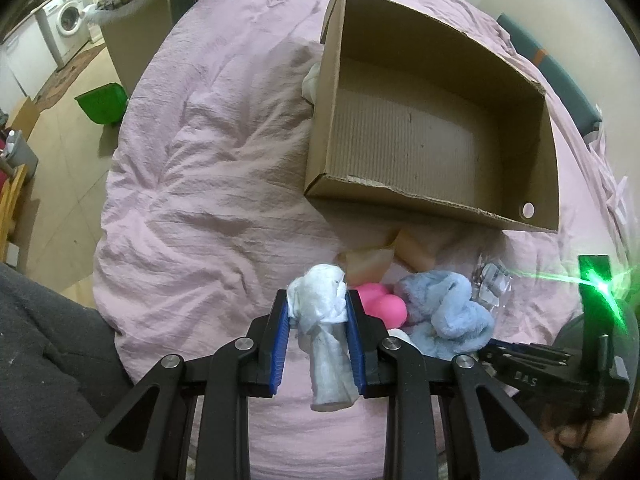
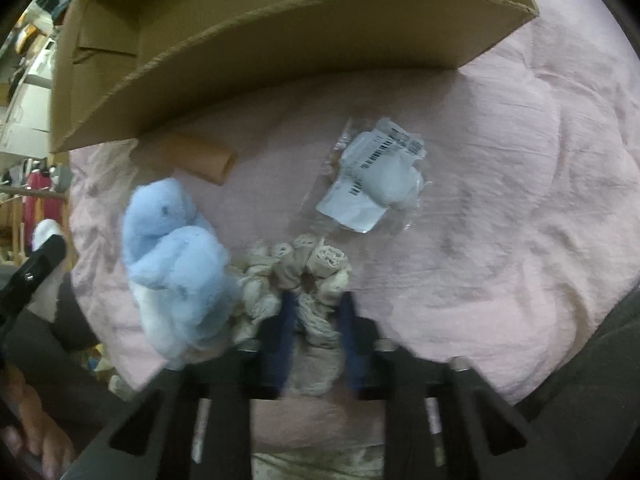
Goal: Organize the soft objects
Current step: 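Grasp the white sock with the left tool while the right tool grasps the lace scrunchie, then carry both items into the box and open both tools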
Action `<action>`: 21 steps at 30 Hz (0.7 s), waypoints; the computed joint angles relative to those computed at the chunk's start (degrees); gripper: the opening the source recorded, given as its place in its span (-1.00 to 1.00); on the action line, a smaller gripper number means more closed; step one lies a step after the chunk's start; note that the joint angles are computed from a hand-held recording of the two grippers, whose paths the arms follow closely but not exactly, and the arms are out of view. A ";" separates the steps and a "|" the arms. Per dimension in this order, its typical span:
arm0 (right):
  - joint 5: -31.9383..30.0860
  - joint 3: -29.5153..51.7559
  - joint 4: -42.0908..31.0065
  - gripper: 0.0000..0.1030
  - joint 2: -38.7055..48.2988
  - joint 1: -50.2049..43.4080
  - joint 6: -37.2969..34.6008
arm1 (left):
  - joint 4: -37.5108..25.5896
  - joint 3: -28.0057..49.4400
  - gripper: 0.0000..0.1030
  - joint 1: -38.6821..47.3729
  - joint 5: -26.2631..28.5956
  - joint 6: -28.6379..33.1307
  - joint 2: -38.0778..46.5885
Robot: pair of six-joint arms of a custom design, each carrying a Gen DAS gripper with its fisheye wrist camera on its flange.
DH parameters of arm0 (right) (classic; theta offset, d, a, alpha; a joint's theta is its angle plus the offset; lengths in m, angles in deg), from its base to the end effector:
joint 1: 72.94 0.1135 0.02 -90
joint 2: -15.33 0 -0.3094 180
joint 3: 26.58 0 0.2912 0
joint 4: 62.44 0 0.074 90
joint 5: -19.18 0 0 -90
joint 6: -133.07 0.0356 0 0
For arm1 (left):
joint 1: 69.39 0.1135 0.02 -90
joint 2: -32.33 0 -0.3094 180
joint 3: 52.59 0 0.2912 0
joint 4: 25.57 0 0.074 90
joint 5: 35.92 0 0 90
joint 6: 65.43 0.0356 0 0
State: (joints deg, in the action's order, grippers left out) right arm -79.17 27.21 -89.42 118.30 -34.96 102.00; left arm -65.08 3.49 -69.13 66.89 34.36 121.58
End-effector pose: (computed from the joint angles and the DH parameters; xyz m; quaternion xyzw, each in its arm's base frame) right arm 0.2380 0.1923 0.0886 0.1714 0.9752 0.1379 0.0256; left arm 0.2921 -0.0066 0.1598 0.0983 0.9776 -0.0968 0.1587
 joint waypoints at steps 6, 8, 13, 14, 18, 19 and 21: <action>1.13 -3.24 -0.91 -0.77 -7.79 0.25 0.92 | 1.04 -0.11 -0.53 -0.05 0.41 -0.70 -0.23; 1.99 -4.16 -2.08 -0.78 -11.31 0.09 0.81 | 1.73 -0.50 -0.53 -0.41 0.10 -0.64 -0.99; 4.25 -4.98 -3.81 -0.78 -18.69 -0.21 -0.07 | 2.36 -1.04 -0.53 -0.18 1.06 0.03 -3.81; 4.58 -5.30 -3.86 -0.78 -20.52 -0.48 -0.18 | 2.16 -0.78 -0.53 -0.02 1.65 0.08 -4.40; 6.40 -5.16 -3.67 -0.78 -26.16 -3.25 -3.00 | 2.49 1.27 -0.54 -0.40 3.09 0.12 -6.29; 6.79 -5.01 -3.60 -0.78 -27.55 -4.00 -3.67 | 2.77 2.22 -0.54 -0.64 3.89 -0.03 -6.42; 8.01 -4.52 -2.62 -0.78 -29.20 -5.81 -5.65 | 4.01 3.73 -0.54 -1.53 4.53 0.03 -6.36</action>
